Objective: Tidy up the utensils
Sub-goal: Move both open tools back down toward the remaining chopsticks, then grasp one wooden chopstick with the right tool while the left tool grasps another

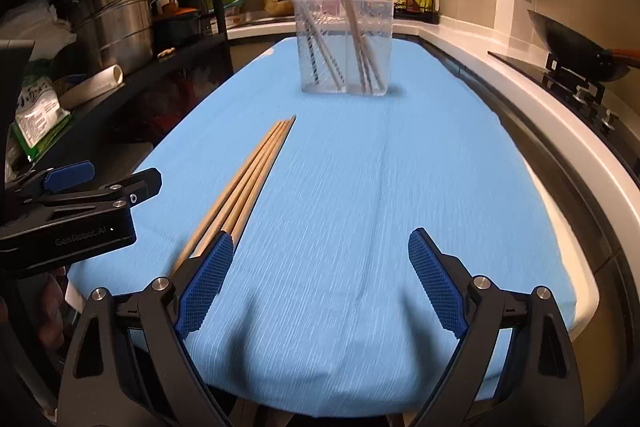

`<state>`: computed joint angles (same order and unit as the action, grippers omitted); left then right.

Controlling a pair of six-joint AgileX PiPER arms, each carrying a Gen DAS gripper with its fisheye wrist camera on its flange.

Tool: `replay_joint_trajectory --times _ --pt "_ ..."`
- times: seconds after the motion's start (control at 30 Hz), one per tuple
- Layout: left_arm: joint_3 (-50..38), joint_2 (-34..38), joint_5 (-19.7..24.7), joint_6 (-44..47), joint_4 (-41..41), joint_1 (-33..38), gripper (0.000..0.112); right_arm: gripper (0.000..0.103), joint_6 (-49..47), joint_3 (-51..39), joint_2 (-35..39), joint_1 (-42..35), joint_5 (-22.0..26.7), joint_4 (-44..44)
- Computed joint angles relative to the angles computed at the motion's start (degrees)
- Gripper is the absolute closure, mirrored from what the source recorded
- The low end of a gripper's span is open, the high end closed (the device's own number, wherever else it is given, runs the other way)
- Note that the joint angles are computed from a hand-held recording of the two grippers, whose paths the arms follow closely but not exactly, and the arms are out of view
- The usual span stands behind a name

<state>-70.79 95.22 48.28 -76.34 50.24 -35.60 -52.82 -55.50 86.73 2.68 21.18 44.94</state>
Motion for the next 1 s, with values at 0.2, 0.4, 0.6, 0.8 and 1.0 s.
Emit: replay_joint_trajectory --times 0.2,0.4,0.6,0.8,1.0 --pt "6.49 -2.94 1.08 -6.13 1.34 -1.35 0.019 0.015 -9.07 5.32 -1.86 1.59 -1.96 7.57" --pt "10.93 -6.02 2.21 -9.96 2.34 -1.54 0.019 0.019 -25.79 8.77 -1.86 4.18 -5.53 22.73" --pt "12.68 -7.55 1.81 -10.91 2.14 -0.50 0.019 0.038 -27.69 7.87 0.81 5.83 -7.21 24.97" --pt "12.93 -7.61 0.72 -11.14 2.20 -0.35 0.019 0.039 -43.38 8.61 2.33 7.04 -8.90 40.53" --pt "13.01 -6.98 -0.73 -11.03 2.58 -1.27 0.019 0.091 -49.11 8.25 3.29 6.02 -2.96 43.90"
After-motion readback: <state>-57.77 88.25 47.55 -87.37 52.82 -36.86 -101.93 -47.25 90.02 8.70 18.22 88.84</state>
